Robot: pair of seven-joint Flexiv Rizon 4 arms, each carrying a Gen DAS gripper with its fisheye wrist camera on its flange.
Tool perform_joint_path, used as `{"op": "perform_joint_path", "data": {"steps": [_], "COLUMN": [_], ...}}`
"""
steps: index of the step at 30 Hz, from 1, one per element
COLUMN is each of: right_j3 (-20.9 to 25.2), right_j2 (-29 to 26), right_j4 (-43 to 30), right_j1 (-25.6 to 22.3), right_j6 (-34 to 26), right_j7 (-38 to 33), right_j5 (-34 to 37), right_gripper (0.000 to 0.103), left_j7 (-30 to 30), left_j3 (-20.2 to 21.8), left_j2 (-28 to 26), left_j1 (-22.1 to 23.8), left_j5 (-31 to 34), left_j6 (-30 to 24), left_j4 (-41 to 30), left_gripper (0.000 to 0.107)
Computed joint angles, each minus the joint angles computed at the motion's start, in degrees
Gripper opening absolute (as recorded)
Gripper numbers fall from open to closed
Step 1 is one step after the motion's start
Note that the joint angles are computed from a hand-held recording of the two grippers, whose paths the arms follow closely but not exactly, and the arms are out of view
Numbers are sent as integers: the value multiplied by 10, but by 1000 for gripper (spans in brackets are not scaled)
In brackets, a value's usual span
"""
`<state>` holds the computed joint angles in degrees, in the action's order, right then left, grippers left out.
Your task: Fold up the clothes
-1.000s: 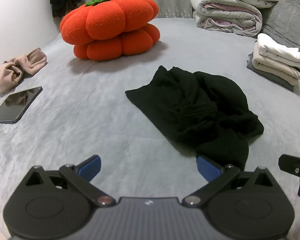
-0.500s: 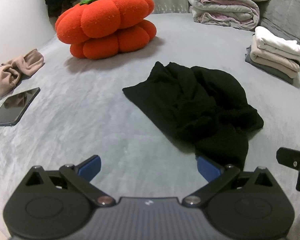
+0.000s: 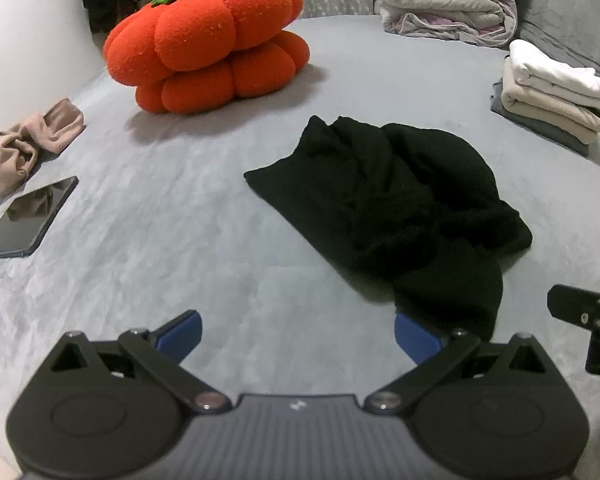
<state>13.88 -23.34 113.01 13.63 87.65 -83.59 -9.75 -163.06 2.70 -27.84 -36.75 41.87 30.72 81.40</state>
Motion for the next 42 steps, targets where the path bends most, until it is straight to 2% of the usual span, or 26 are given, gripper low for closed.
{"op": "perform_joint_path", "data": {"steps": [8,15,22,25,30,34,39,42], "right_j3": [57,112,137,147,124,94,86,77], "right_j2": [-28,-76,-120,-138,-157,-165,-173,-169], "right_j4": [-43,-112,-184,-212,-245,-254,-255,-245], "right_j1": [-44,-83,-92,-96,-73,-47,-42,-36], "right_j6": [-17,-37,-85,-105,-136,-138,-137,-135], "right_j7": [-53,-106,-156,-181,-189,-182,-192,-201], "right_j5": [33,76,123,147,172,172,168,156], "right_gripper": [103,103,103,103,103,103,103,103], "left_j7": [35,37,5,5,21,23,22,16], "left_j3": [4,16,48,49,53,69,73,76], "left_j2": [-1,-17,-34,-41,-54,-61,-59,-58], "left_j1": [25,59,61,72,84,73,80,83], "left_j5": [-5,-30,-27,-50,-88,-88,-111,-129], "left_j6": [51,140,208,227,266,278,309,325], "left_j4": [3,13,21,28,36,35,52,63], "left_gripper": [103,103,101,101,98,98,97,91]}}
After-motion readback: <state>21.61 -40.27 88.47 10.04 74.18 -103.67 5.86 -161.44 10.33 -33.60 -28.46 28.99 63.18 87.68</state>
